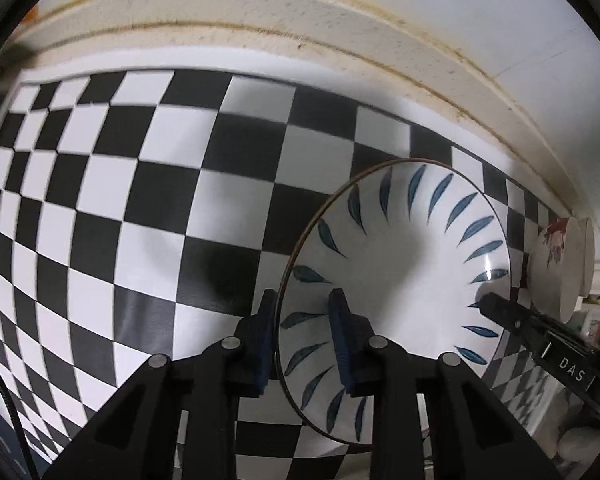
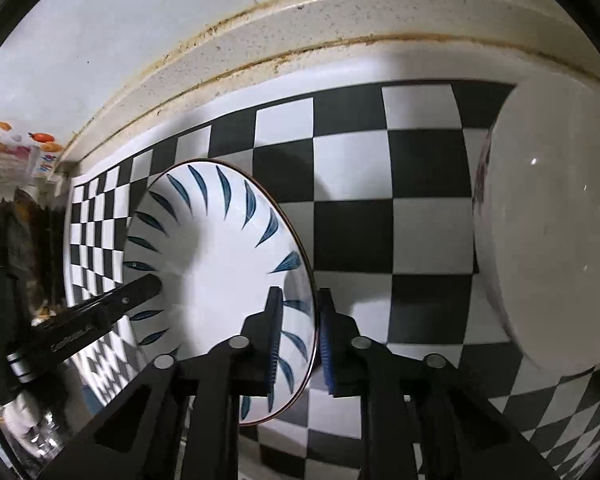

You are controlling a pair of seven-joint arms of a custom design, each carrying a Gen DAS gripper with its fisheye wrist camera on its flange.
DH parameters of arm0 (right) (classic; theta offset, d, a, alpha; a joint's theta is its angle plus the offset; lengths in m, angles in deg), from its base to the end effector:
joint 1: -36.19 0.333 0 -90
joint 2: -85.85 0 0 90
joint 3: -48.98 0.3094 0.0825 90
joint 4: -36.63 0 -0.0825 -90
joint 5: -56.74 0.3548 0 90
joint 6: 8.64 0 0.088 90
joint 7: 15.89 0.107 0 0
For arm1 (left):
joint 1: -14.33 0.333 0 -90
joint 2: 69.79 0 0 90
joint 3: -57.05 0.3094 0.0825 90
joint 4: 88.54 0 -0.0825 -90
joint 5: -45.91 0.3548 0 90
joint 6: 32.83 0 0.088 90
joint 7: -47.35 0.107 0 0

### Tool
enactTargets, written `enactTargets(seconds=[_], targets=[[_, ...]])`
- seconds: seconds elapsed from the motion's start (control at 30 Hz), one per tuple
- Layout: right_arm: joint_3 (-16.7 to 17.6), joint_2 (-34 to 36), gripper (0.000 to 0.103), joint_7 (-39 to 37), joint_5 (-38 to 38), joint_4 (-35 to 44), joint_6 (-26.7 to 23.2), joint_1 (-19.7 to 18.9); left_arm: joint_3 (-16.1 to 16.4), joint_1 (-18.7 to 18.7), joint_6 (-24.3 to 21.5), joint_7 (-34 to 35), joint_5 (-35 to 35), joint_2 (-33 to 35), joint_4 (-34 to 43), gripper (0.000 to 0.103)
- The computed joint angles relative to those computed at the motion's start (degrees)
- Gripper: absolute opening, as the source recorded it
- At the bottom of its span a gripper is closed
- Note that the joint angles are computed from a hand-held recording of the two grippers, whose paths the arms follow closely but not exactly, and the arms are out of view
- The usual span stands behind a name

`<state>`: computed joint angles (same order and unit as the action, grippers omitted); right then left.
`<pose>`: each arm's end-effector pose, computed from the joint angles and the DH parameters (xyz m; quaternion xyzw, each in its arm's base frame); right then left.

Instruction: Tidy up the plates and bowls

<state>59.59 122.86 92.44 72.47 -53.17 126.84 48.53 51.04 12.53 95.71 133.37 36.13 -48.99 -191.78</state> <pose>0.6416 0.2521 0.2980 -0.6433 0.7455 0.1111 0.1345 0.6178 -0.0842 0.3646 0.7187 -0.6887 0.0855 0.0428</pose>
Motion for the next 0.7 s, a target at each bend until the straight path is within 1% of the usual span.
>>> enactTargets(seconds=[0.03,0.17,0.3,0.37,0.5,0.7], targets=[[0.0,-0.8,0.012,-0.3,0.0,-1.0,0.7,-0.2,0.1,-0.2,0.4,0.0,0.6,-0.7,-0.7,0.023],[0.1,-4.2,0.011,-0.4,0.4,-4.8,2.5,-0.2,-0.4,0.2,1.6,1.5,-0.9,-5.2,-4.7,0.023],[0.1,-10.6,0.011,0.0,0.9,-11.0,5.7,0.4,-0.8,0.7,3.2,3.8,-3.1,-11.8,-10.1,0.023],[0.0,-14.2,0.011,0.6,1.3,-14.1,6.8,0.8,-0.8,1.1,3.0,5.3,-4.7,-15.4,-12.5,0.023],[-0.5,-21.8,0.011,2.3,1.7,-20.6,9.0,2.4,-1.1,0.6,3.2,6.9,-5.7,-21.3,-15.9,0.023],[-1.5,-32.8,0.011,6.1,1.9,-30.7,12.1,5.9,0.0,0.6,0.7,12.1,-9.9,-30.2,-21.6,0.023]])
